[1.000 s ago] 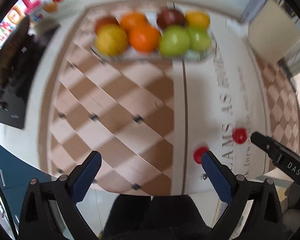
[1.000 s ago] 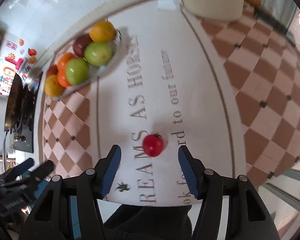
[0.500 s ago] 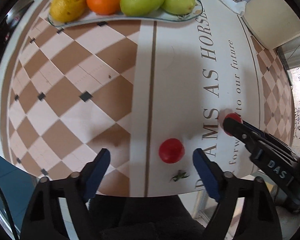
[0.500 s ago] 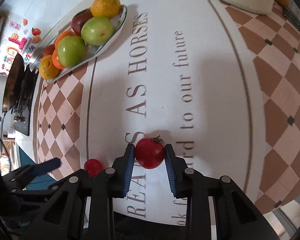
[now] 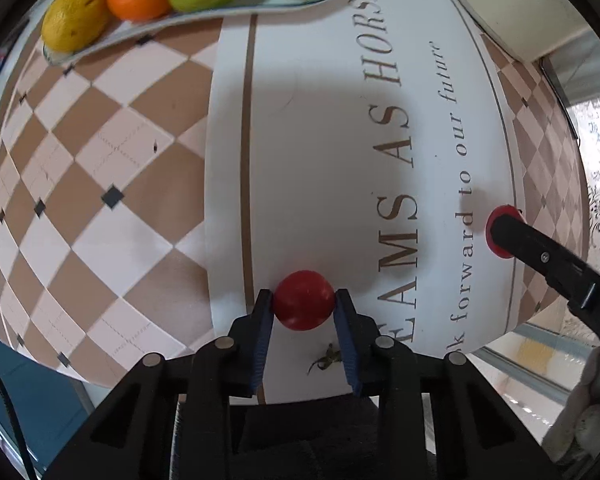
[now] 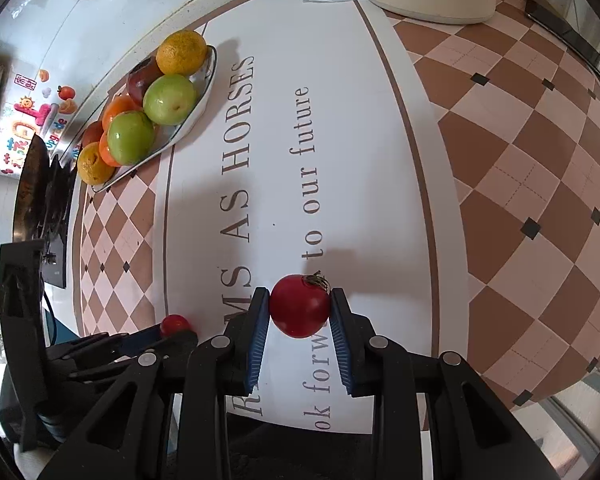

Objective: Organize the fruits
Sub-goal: 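Grasp a cherry tomato with the left tool while the right tool grasps the other, then carry both cherry tomatoes to the plate and release them beside the apples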

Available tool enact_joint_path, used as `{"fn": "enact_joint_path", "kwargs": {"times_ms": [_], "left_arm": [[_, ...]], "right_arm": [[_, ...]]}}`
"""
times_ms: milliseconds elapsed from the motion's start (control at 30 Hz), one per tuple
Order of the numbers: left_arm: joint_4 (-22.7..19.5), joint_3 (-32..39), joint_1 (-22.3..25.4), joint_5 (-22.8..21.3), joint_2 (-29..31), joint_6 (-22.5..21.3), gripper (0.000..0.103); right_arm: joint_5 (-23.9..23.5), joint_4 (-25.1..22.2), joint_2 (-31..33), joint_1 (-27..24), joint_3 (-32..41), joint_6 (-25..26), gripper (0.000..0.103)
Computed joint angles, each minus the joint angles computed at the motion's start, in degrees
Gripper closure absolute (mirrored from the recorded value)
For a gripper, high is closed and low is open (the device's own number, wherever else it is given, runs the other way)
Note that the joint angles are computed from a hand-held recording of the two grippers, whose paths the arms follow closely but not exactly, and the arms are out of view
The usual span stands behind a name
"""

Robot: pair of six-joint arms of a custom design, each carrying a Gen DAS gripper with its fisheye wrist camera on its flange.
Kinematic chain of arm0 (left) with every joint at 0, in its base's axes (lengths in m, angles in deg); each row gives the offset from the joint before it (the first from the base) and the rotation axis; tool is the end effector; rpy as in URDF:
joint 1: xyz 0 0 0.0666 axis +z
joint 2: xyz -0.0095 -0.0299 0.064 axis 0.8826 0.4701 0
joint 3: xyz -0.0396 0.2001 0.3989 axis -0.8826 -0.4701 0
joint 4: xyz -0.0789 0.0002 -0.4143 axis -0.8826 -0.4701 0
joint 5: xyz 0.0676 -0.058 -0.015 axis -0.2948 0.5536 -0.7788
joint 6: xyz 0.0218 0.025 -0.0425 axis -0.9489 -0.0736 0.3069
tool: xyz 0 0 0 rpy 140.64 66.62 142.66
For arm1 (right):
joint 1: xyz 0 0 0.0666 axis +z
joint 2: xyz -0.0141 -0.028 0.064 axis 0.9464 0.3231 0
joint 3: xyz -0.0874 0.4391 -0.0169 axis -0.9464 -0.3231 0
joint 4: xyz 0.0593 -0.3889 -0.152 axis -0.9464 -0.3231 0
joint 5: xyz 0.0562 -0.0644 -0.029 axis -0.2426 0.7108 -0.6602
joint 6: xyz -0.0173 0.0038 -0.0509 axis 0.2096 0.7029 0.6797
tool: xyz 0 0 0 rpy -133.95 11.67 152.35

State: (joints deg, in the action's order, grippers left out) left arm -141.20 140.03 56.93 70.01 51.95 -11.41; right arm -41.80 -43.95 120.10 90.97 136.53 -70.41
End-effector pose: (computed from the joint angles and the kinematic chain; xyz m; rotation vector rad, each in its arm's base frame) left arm 0.6217 -0.0610 0.3700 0.0933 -3.0778 0.2425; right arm 0.6268 0.2363 0.3817 0.0106 2.9751 0.5346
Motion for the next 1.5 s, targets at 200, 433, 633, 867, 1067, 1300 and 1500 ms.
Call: {"fn": "enact_joint_path", "kwargs": {"times_ms": [200,433,633,867,1067,1300,1500], "left_arm": [[0.2,3.0,-0.8,0.1,1.4,1.4,0.075],[0.9,5.8,1.7,3.1,-0.2,5.3,0.075],[1.1,12.3,7.7,7.3,0.8,9.5,0.075],[1.0,18.9,16.1,17.3,6.6,16.9,0.075],[-0.6,23.1,19.1,25.1,12.4,21.3,0.075],[-3.0,26.4,20.1,30.4,16.8,22.6,0.075],[-2.3,26.1,20.2,34.5,17.9,24.2,0.075]], "right_arm": [[-0.6,0.1,0.2,0.5,1.4,0.7,0.07],[-2.7,0.4,1.0,1.5,5.4,1.5,0.07],[-5.1,0.8,4.3,4.1,12.3,1.5,0.07],[-6.4,4.0,11.4,8.4,22.5,-3.8,0.07],[-5.8,3.4,19.2,10.8,32.1,-6.5,0.07],[-4.2,2.4,21.5,10.9,34.8,-6.7,0.07],[1.5,2.6,18.1,8.8,29.3,-5.5,0.07]]}}
